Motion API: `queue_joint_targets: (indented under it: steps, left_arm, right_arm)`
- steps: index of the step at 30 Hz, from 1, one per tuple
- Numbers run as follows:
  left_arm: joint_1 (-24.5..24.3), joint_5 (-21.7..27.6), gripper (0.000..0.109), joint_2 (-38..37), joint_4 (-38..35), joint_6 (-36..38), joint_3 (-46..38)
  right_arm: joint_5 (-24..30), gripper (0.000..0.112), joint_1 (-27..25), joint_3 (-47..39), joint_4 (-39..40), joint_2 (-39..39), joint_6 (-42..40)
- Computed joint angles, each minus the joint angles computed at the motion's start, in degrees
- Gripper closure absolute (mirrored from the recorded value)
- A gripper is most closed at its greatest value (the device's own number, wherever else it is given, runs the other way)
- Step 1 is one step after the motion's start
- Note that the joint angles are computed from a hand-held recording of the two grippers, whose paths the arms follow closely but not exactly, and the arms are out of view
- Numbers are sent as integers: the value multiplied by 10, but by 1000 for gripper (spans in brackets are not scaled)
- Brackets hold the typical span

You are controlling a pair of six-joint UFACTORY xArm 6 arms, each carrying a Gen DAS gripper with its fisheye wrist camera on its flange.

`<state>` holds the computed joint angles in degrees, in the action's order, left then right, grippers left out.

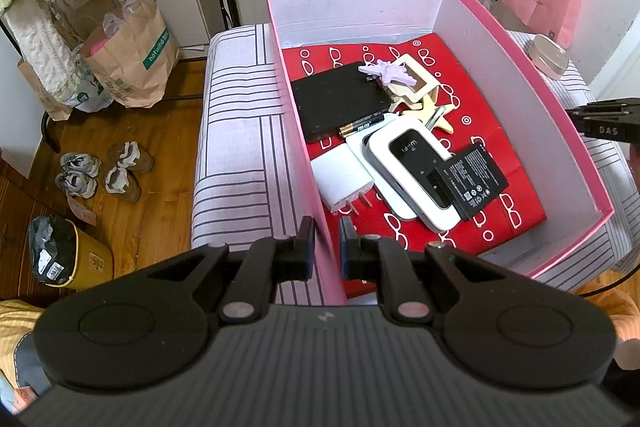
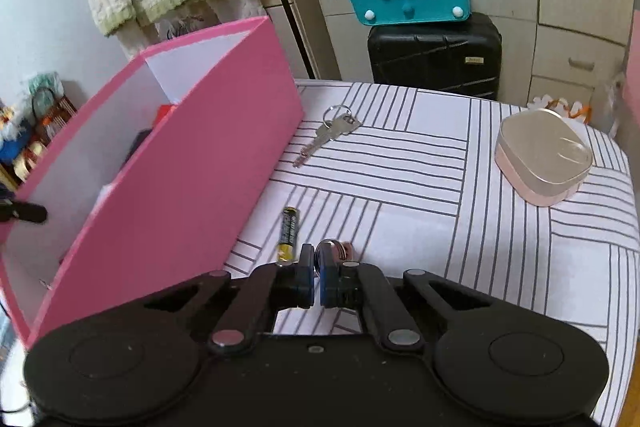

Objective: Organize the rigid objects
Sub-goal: 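Carry the keys into the pink box with the right tool, release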

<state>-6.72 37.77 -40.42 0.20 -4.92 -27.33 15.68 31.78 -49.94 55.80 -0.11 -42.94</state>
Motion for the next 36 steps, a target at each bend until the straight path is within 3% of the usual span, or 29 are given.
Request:
queue_joint_targets:
  steps: [4,9,14,25,29,36]
  left_arm:
    - [1,5,97,2,4,0,-3]
    - [-7,25,97,18,27,-4,-18]
    - [-6,26,97,17,25,-4,-17]
    - [-6,29,98,15,21,5,-18]
    - [-8,29,98,16,24,5,-20]
    - [-9,30,98,16,26,4,-20]
  right_arm:
    - [11,109,-2,1,3,-22,6]
    - [54,109,-7,-21,-120,-50,83]
    - [75,109,-5,-45,-186,-74,118]
    - [139,109,17,-125,-165,-93,78]
    - [171,109,27,-156,-148,-67,64]
    - [180,110,51,-183,-145,-4,62]
